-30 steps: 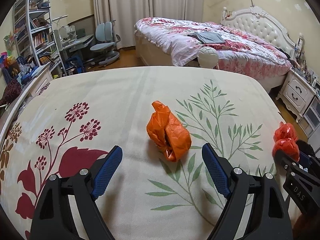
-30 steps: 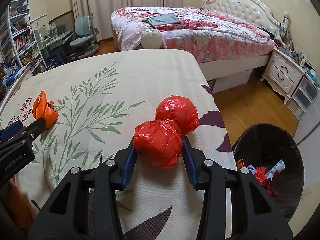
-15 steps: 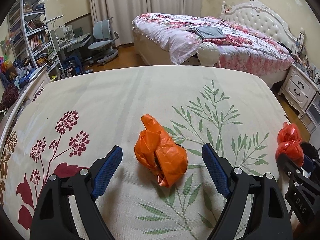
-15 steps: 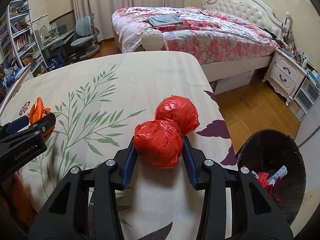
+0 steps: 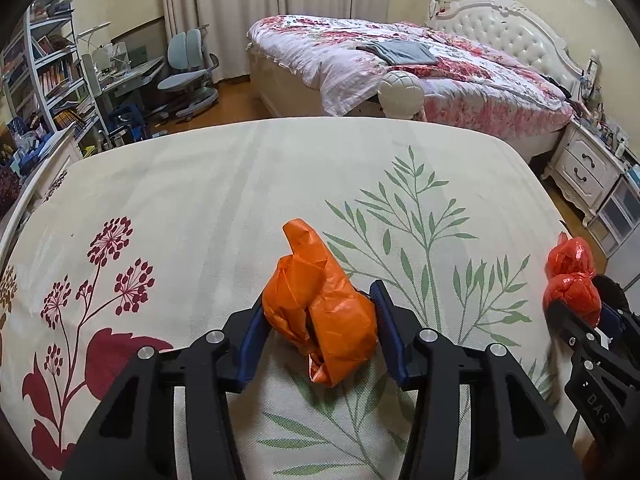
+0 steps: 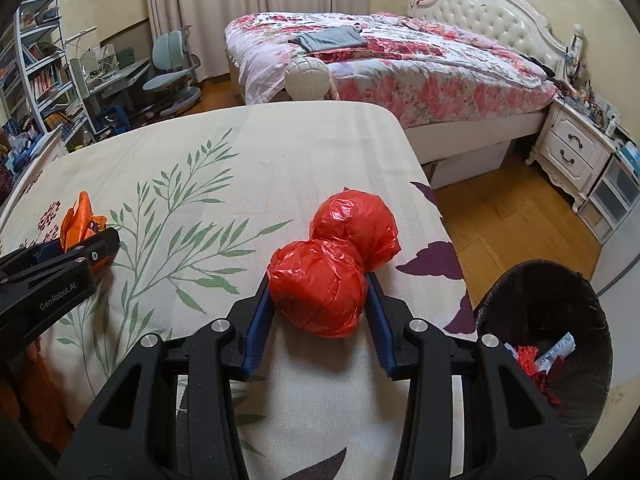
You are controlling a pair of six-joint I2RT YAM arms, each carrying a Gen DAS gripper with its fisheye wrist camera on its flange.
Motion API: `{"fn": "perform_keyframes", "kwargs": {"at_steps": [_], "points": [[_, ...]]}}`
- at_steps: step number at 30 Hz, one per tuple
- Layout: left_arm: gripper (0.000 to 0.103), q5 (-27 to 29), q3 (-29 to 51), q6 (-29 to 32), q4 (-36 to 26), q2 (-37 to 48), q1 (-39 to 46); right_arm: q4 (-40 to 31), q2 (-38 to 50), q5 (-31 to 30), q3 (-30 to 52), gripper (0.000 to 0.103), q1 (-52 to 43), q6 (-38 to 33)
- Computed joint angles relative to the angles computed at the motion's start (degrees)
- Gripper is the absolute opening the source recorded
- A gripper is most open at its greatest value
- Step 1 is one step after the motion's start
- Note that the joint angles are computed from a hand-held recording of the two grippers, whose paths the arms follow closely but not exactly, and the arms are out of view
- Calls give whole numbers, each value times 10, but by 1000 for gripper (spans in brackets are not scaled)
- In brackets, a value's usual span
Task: Collect trash
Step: 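Carry the red bag with the right tool while the left carries the orange bag over the bin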
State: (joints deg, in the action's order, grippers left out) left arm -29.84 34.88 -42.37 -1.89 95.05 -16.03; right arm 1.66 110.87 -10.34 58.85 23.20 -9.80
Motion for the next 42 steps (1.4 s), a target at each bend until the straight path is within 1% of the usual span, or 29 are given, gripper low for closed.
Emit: {"fn": "perform_keyframes", "kwargs": {"at_steps": [4,7,20,36,42], "points": [[49,-15,-3,-6,-9,-9,-17,5,-6,-3,-10,42,1,0],[49,-16,-8,-15,-15,-17,-25,10,-16,-7,-25,42,1,-2],[49,-56,-33,-91,-65,-61,-111,41,-108,-26,-133,42,-11,-16],[49,-105,-29,-203,-126,-69,-238,46,-228,-59,-244,42,-73,-41],[49,-121,-9,-226,-136,-52,-282,39,-266,-71,-271,42,-106,-57]]}}
